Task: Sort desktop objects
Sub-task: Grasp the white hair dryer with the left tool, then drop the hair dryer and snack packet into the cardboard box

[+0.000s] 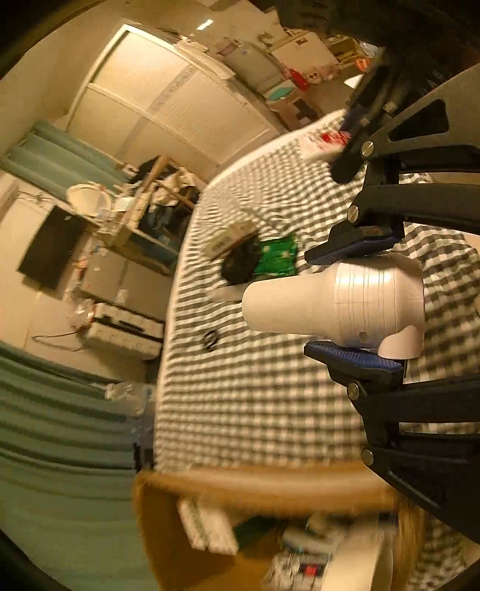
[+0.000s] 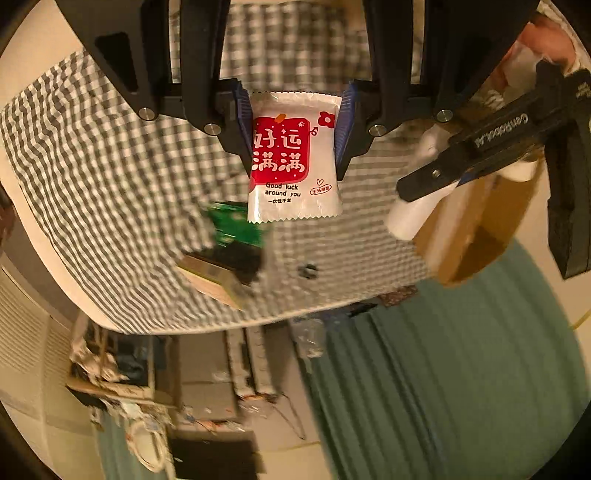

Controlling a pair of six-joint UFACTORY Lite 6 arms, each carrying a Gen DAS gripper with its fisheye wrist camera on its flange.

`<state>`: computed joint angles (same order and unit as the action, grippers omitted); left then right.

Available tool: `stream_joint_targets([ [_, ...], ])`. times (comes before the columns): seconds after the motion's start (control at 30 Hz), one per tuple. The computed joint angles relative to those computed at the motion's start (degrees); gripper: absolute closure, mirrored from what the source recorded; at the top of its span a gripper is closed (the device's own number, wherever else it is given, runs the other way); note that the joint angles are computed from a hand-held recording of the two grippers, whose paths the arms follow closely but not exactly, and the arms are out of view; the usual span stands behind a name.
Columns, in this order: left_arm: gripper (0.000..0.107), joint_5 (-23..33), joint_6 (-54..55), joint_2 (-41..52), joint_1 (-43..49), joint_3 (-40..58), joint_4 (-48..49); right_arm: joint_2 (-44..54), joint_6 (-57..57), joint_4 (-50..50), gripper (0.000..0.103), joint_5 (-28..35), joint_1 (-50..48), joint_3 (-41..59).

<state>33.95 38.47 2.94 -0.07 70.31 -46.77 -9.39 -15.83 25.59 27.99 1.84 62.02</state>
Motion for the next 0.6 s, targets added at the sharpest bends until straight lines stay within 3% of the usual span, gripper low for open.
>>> stream_joint_targets([
  [0.27,0.063,13.7,1.3,0.0,21.7,12.4,1.9,7.4,26.9,-26.5,0.066,1.3,25.4,15.5],
  [0.47,0.063,19.7,0.9,11.5,33.0,26.6,4.1,26.0,24.3,-24.9,0.066,7.2,32.2,35.9],
  [0.6,0.063,20.1,1.2,20.1,36.4,35.5,6.5,37.9,24.2,-25.0,0.065,11.8,33.7,52.3],
])
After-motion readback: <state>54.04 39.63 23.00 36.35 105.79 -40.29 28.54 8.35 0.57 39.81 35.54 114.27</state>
